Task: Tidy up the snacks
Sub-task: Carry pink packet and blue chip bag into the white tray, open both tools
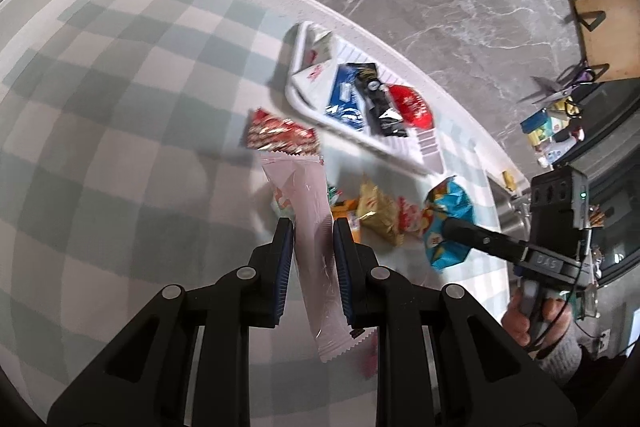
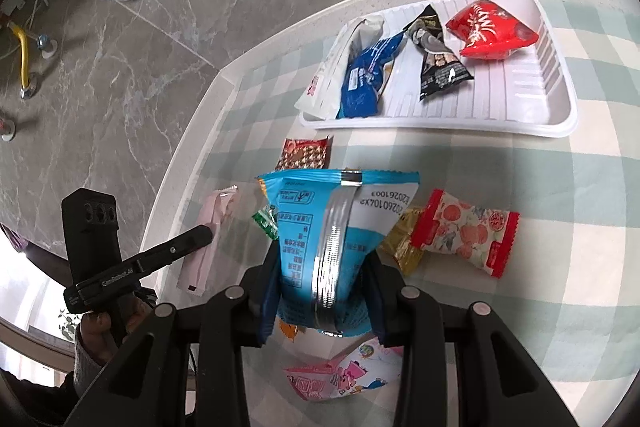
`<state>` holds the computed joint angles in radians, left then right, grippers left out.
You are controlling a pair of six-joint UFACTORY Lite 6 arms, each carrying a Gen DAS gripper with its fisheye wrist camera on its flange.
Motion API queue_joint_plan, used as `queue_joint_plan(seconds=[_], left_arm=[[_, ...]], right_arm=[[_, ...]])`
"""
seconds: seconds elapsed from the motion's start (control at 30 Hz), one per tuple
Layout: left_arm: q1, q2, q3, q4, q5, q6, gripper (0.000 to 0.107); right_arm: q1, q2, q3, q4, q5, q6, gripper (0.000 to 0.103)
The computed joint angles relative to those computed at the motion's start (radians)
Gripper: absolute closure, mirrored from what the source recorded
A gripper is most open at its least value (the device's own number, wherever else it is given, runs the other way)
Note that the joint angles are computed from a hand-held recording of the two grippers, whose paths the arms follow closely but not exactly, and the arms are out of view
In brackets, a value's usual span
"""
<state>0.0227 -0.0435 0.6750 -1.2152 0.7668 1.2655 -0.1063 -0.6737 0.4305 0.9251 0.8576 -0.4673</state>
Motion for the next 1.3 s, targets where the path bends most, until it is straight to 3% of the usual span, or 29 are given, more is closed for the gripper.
queue_joint_plan(seconds=[0.43,0.7,1.0,1.3], left_arm=[[-0.262,0.175,0.270,-0.005,-0.099,-0.130,0.088],[-0.368,0.394,0.550,0.074,-0.151,-0.251,0.088],[-0.472,0.687,0.956,0.283,-0.175,-0.483,0.088],[-0.547,1.027,1.454,0.587,-0.118,-0.782,0.088]], right_arm=[[-0.283,0.140,0.093,0.029,0.053,-0.177,0.064],[-0.409,0.321,0.175,0.038,-0.023,-0.273,0.064],[-0.386,0.551,0.284,0.081,-0.164,-0.341,0.064],[-0.344,0.665,0.371,0.097,-0.240,-0.392,0.064]])
